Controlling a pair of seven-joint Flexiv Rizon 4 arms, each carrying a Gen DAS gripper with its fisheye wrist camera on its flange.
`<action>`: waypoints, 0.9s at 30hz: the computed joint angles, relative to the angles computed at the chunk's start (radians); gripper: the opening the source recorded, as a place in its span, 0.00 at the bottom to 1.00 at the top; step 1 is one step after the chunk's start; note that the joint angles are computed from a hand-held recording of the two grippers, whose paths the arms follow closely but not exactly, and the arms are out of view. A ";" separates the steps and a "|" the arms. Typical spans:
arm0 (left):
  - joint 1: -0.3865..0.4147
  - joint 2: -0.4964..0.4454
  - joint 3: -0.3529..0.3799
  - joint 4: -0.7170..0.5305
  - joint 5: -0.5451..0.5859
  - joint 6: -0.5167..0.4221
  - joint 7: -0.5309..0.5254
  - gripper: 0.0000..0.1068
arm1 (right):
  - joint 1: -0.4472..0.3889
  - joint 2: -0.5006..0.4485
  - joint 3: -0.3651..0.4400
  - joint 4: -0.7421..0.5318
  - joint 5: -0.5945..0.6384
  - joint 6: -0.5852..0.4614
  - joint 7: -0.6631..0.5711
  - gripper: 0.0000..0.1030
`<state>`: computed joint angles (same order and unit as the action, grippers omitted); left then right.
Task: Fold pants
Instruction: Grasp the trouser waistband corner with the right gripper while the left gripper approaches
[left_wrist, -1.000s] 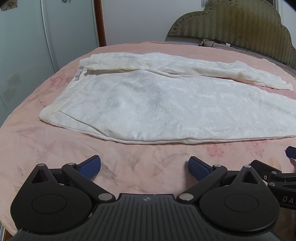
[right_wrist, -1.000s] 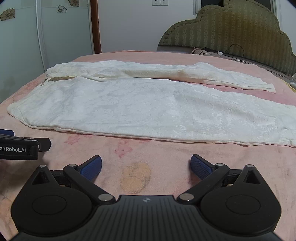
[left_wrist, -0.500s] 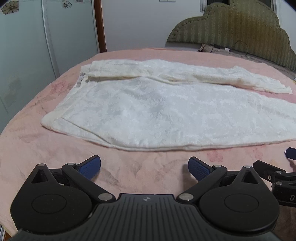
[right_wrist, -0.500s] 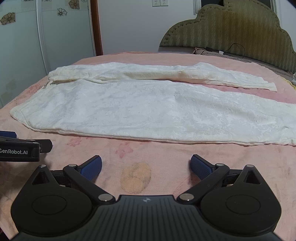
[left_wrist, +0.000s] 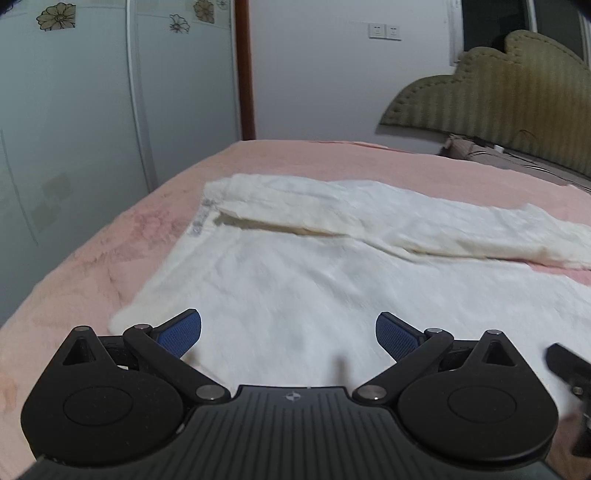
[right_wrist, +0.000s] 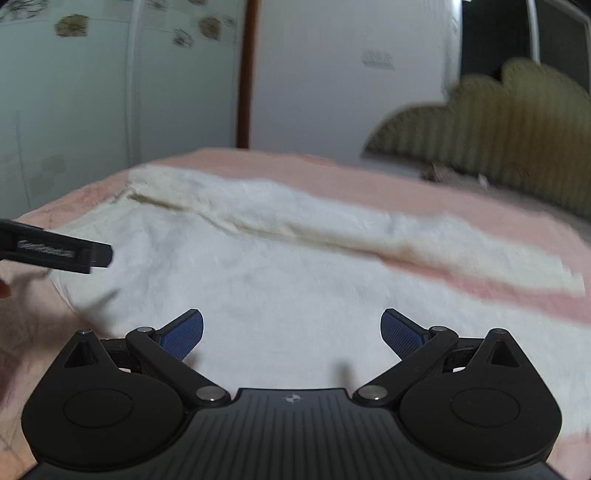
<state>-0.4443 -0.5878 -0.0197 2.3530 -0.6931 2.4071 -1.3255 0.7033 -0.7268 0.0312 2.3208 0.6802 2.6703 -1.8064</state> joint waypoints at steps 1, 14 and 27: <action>-0.010 -0.014 0.010 -0.034 -0.036 -0.014 0.028 0.96 | 0.010 -0.019 -0.026 -0.016 -0.026 0.031 -0.041 1.00; 0.004 -0.195 0.005 -0.254 -0.224 -0.045 0.195 0.96 | -0.477 -0.018 0.056 -0.320 -0.810 -0.403 0.260 1.00; 0.037 -0.210 -0.009 -0.248 -0.148 -0.029 0.133 0.96 | -0.649 -0.348 0.264 -0.981 -1.119 -0.942 0.414 0.84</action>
